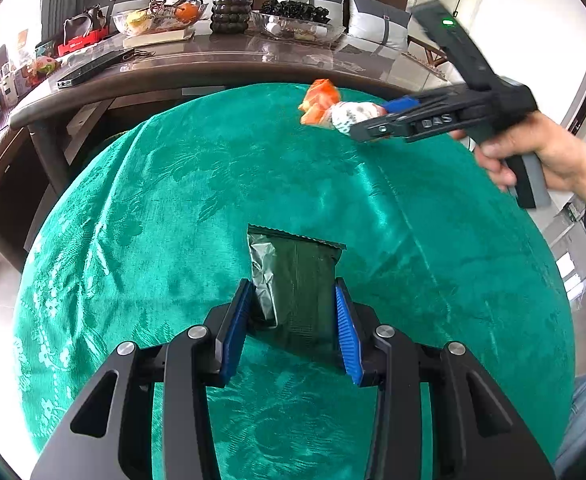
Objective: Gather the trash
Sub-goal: 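Grasp the dark green packet with the left tool while the right tool reaches the orange-white bag, then grasp the orange-white wrapped bag with the right tool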
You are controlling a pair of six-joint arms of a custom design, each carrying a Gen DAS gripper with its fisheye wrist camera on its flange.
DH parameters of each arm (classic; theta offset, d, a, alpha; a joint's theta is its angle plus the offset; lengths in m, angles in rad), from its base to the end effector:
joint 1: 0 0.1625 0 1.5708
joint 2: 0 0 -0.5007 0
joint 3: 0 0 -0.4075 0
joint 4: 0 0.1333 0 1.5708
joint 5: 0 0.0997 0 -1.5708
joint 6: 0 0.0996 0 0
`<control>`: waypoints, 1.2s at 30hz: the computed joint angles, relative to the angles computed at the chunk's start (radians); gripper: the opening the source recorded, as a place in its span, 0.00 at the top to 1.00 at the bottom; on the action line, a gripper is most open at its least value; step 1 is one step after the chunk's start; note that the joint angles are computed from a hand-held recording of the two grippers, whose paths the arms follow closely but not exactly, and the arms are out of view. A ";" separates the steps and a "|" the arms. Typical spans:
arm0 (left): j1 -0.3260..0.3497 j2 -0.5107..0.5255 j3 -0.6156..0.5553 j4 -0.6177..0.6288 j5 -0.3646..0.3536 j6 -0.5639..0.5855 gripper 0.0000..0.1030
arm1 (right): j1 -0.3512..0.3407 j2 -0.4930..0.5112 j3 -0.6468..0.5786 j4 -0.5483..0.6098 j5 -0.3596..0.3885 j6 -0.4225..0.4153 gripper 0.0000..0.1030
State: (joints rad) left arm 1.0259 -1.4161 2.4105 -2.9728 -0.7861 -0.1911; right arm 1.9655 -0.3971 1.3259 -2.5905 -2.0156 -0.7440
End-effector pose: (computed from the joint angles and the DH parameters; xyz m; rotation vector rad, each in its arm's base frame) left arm -0.0428 -0.4636 0.2904 0.2225 2.4223 -0.8282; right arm 0.3962 -0.7159 -0.0507 1.4259 -2.2790 0.0148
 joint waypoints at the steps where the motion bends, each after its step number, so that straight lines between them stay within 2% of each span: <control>1: -0.005 -0.001 0.003 -0.004 -0.006 -0.007 0.61 | -0.003 -0.029 0.042 -0.032 0.020 0.039 0.34; 4: -0.048 0.004 0.020 -0.003 -0.016 -0.052 0.61 | -0.023 -0.148 0.219 -0.155 0.035 0.226 0.33; 5: -0.063 0.013 0.026 -0.007 -0.024 -0.066 0.61 | -0.034 -0.199 0.295 -0.185 0.014 0.310 0.33; 7: -0.086 0.040 0.035 -0.023 -0.037 -0.088 0.61 | -0.050 -0.271 0.407 -0.231 -0.031 0.396 0.33; 11: -0.147 0.137 0.059 -0.065 0.016 -0.136 0.61 | -0.083 -0.383 0.643 -0.404 -0.159 0.494 0.33; 13: -0.165 0.171 0.067 -0.074 0.031 -0.166 0.61 | -0.083 -0.405 0.724 -0.502 -0.181 0.491 0.31; 15: -0.184 0.191 0.079 -0.074 0.062 -0.193 0.60 | -0.079 -0.431 0.792 -0.552 -0.160 0.514 0.29; 17: -0.201 0.193 0.095 -0.074 0.092 -0.209 0.58 | -0.085 -0.463 0.842 -0.542 -0.075 0.547 0.28; 19: -0.208 0.175 0.108 -0.055 0.111 -0.235 0.45 | -0.099 -0.505 0.891 -0.527 0.054 0.535 0.28; 20: -0.212 0.165 0.115 -0.048 0.119 -0.251 0.33 | -0.099 -0.519 0.910 -0.527 0.092 0.523 0.28; 21: -0.215 0.149 0.125 -0.038 0.127 -0.273 0.26 | -0.097 -0.533 0.931 -0.540 0.115 0.504 0.25; 22: -0.214 0.134 0.132 -0.029 0.126 -0.289 0.25 | -0.092 -0.544 0.938 -0.542 0.116 0.489 0.19; 23: -0.210 0.122 0.136 -0.025 0.113 -0.297 0.21 | -0.076 -0.532 0.933 -0.550 0.098 0.478 0.18; 25: -0.200 0.104 0.137 -0.002 0.095 -0.314 0.16 | -0.056 -0.507 0.945 -0.604 -0.006 0.433 0.18; 28: -0.210 0.113 0.143 0.009 0.113 -0.315 0.12 | -0.050 -0.435 0.971 -0.774 -0.125 0.331 0.18; 30: -0.219 0.128 0.137 0.046 0.141 -0.323 0.10 | -0.055 -0.401 0.981 -0.859 -0.149 0.303 0.18; 33: -0.223 0.142 0.119 0.114 0.158 -0.333 0.06 | -0.062 -0.365 0.977 -0.939 -0.151 0.279 0.11; 36: -0.230 0.155 0.109 0.166 0.180 -0.352 0.04 | -0.064 -0.355 0.974 -0.963 -0.148 0.285 0.07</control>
